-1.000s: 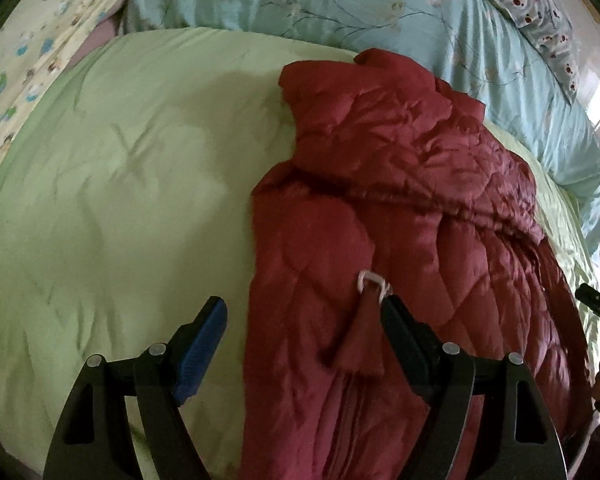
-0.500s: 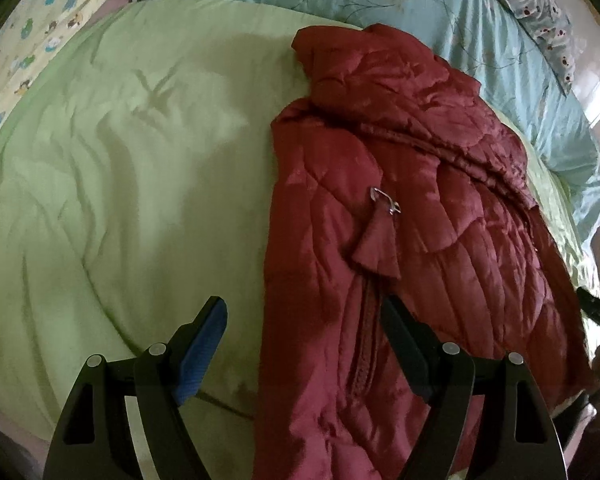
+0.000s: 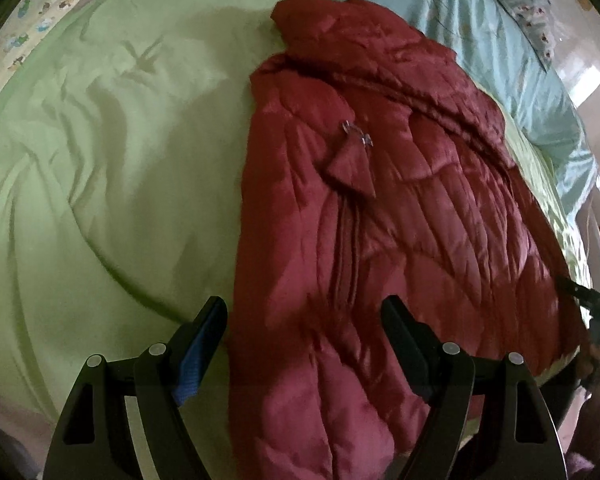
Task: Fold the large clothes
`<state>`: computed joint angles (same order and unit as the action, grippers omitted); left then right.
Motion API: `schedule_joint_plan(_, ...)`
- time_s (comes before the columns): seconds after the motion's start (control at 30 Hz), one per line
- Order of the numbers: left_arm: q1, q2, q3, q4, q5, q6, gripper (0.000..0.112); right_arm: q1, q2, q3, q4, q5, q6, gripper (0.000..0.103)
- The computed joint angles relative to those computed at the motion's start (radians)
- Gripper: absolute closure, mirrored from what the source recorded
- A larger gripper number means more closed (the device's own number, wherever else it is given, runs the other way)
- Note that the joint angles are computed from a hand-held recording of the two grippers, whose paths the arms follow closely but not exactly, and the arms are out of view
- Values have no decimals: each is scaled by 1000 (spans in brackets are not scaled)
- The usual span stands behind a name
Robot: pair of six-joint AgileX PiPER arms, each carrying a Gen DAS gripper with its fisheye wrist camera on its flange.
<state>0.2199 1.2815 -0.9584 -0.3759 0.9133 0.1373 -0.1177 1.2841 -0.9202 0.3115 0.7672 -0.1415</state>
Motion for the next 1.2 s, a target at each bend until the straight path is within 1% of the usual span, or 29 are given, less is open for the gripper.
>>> schedule_joint_plan(0.07, -5, -17, 16, -2, 11, 13, 33, 24, -21, 24, -17, 6, 10, 38)
schedule_joint_plan(0.17, -8, -52, 47, -9, 29, 38, 33, 46, -57, 47, -50, 27, 33, 47)
schedule_joint_plan(0.37, 15, -145, 113, -24, 64, 90, 35, 3, -127, 84, 1, 96, -20, 56)
schedule_joint_plan(0.53, 10, -199, 138, -36, 97, 131, 35, 4, -154, 105, 9, 106, -27, 55)
schedule_joint_plan(0.6, -20, -201, 140, -14, 90, 108, 37, 2, -150, 109, 15, 103, -30, 53)
schedule_joint_plan(0.67, -39, -205, 140, 3, 86, 92, 47, 13, -147, 110, 7, 98, -18, 53)
schedule_joint_plan(0.73, -22, -203, 141, -20, 92, 117, 66, 10, -153, 116, 13, 100, -28, 53)
schedule_joint_plan(0.8, -16, -199, 142, -27, 92, 124, 74, 4, -157, 122, 23, 102, -44, 53)
schedule_joint_plan(0.83, -19, -202, 144, -29, 89, 127, 77, 2, -159, 124, 27, 103, -50, 53)
schedule_joint_plan(0.9, -48, -209, 146, -3, 72, 104, 83, -5, -173, 134, 53, 101, -83, 59)
schedule_joint_plan(0.97, -70, -220, 144, 17, 63, 86, 87, -13, -191, 147, 91, 99, -118, 70)
schedule_joint_plan(1.0, -73, -228, 141, 20, 63, 86, 89, -28, -200, 153, 130, 102, -157, 73)
schedule_joint_plan(1.07, -57, -249, 132, -4, 69, 105, 92, -65, -212, 159, 213, 113, -234, 76)
schedule_joint_plan(1.2, 23, -292, 111, -86, 102, 191, 94, -131, -231, 156, 354, 146, -358, 79)
